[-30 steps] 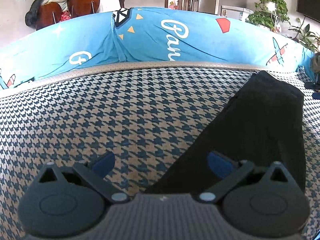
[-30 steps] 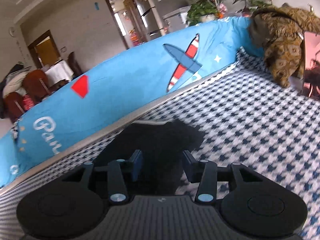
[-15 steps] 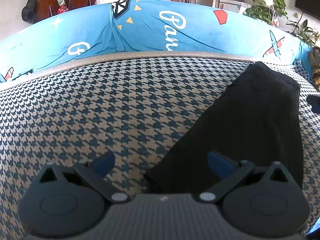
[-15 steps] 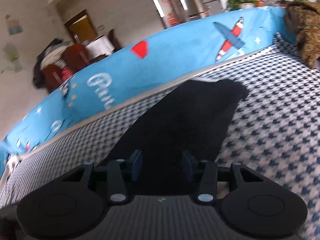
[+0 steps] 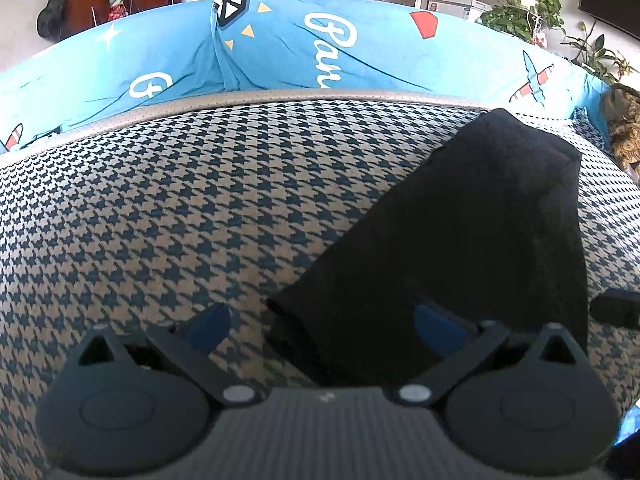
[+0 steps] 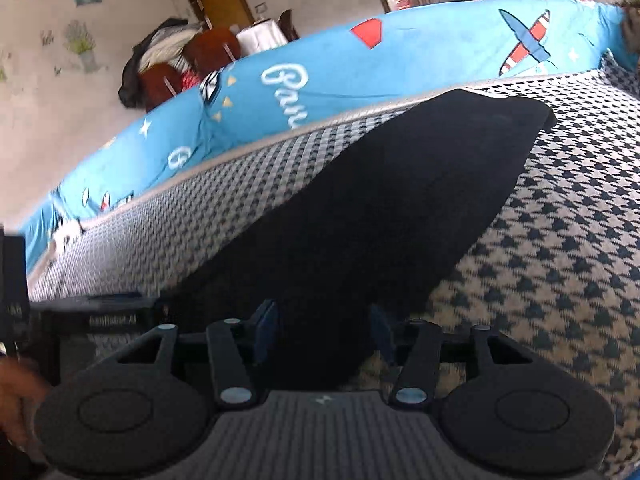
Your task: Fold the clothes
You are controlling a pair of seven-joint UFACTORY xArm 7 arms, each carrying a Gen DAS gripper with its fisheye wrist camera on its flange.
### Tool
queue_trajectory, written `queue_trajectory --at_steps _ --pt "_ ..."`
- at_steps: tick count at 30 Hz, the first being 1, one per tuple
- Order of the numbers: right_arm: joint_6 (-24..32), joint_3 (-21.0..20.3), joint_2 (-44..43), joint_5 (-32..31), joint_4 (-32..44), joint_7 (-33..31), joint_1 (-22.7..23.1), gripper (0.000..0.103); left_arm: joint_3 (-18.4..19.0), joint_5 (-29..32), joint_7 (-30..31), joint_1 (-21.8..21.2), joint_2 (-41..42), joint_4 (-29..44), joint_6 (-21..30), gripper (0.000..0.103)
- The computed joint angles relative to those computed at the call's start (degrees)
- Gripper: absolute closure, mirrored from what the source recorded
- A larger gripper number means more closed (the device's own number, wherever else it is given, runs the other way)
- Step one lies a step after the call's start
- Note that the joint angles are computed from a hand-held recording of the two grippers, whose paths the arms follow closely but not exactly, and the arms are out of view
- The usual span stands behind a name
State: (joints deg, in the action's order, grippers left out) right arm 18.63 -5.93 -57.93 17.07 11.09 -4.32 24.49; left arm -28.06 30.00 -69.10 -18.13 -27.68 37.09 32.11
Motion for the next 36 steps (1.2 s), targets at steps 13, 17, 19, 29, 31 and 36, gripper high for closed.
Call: queue_trajectory --at_steps 13,17,19,29,31,36 --pt "8.4 6.3 -11.7 -5.6 -6.1 -0.9 3.4 0.051 -0.5 -2.3 -1.4 -1.4 -3.1 -2.3 0.8 0.0" --pt "10.8 4.8 -14.1 -4.5 -6.8 -3.0 7.8 0.051 -0.7 -3.2 -2.1 -1.4 -4.5 -3.1 1.2 0.0" --pt "10.9 5.8 -14.7 -4.5 -7.2 -3.2 8.2 0.051 -0.7 -3.7 -2.4 -1.3 -5.2 -3.5 1.5 0.0" --pt "6.1 9.7 -13.8 -5.6 -8.0 -1.0 7.9 0.051 -0.4 -7.1 -3.6 -1.3 -8.8 -5.9 1.5 0.0" --pt "5.1 10.5 -12.7 -7.1 -8.0 -0.7 8.1 0.051 -0.6 -7.5 -3.7 -1.2 -9.2 -6.1 1.6 0.0" --pt "1.1 14.0 -8.9 -11.6 -8.3 0.9 7.2 0.054 -0.5 -8.7 -3.6 -1.6 -10.1 -6.7 1.8 0.0"
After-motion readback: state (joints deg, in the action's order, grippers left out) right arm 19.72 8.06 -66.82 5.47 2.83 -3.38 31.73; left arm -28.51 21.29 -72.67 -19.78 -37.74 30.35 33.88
